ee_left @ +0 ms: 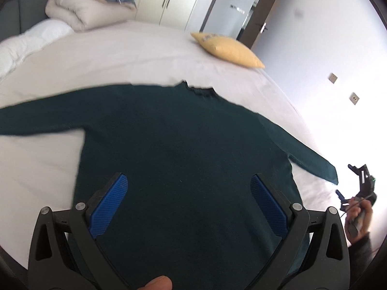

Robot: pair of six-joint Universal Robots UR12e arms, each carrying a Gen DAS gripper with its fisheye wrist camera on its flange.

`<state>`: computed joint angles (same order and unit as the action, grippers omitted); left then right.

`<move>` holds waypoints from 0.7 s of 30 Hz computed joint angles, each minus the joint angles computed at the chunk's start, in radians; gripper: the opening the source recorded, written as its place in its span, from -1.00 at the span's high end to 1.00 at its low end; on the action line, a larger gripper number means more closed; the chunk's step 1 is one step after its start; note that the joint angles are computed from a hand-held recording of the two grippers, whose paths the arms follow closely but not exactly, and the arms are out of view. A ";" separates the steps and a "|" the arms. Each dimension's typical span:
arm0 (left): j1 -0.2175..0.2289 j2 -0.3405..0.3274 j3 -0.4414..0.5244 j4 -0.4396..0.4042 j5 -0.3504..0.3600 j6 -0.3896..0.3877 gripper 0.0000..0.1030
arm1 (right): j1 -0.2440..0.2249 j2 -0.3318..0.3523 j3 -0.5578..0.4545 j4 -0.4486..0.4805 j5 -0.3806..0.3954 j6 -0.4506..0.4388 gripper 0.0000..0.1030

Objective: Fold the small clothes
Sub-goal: 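Grasp the sweater's sleeve cuff with the right tool and lift it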

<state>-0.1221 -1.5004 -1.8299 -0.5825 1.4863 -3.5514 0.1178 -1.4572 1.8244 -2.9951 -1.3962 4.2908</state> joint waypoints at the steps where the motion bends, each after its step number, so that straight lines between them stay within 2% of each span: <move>1: 0.003 -0.008 0.008 -0.011 -0.009 -0.011 -1.00 | -0.018 0.004 0.015 -0.042 0.017 0.043 -0.90; 2: 0.001 -0.013 0.009 -0.011 -0.006 -0.021 -1.00 | -0.034 0.009 0.028 -0.078 0.024 0.084 -0.85; 4: 0.005 -0.028 0.016 -0.002 -0.012 -0.033 -1.00 | -0.059 0.012 0.044 -0.095 0.013 0.166 -0.79; 7: 0.008 -0.056 0.035 -0.012 -0.024 -0.028 -1.00 | -0.077 0.024 0.064 -0.142 -0.005 0.237 -0.62; 9: 0.011 -0.079 0.049 -0.014 -0.054 -0.031 -1.00 | -0.086 0.033 0.058 -0.131 -0.012 0.241 -0.36; 10: 0.014 -0.086 0.051 -0.009 -0.072 -0.036 -1.00 | -0.075 0.045 0.050 -0.128 -0.024 0.241 -0.30; 12: 0.012 -0.107 0.065 -0.010 -0.088 -0.042 -1.00 | -0.084 0.059 0.044 -0.140 -0.011 0.243 -0.12; 13: 0.009 -0.119 0.074 -0.013 -0.094 -0.040 -1.00 | -0.083 0.069 0.038 -0.149 -0.013 0.254 -0.07; 17: 0.004 -0.152 0.096 -0.005 -0.121 -0.030 -1.00 | -0.085 0.092 0.030 -0.180 -0.021 0.310 0.38; 21: 0.001 -0.182 0.123 -0.004 -0.132 -0.013 -1.00 | -0.086 0.089 0.026 -0.151 -0.028 0.267 0.62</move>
<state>-0.1206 -1.6829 -1.7067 -0.5866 1.3542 -3.5643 0.0315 -1.3679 1.8504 -3.1461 -1.4242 4.5581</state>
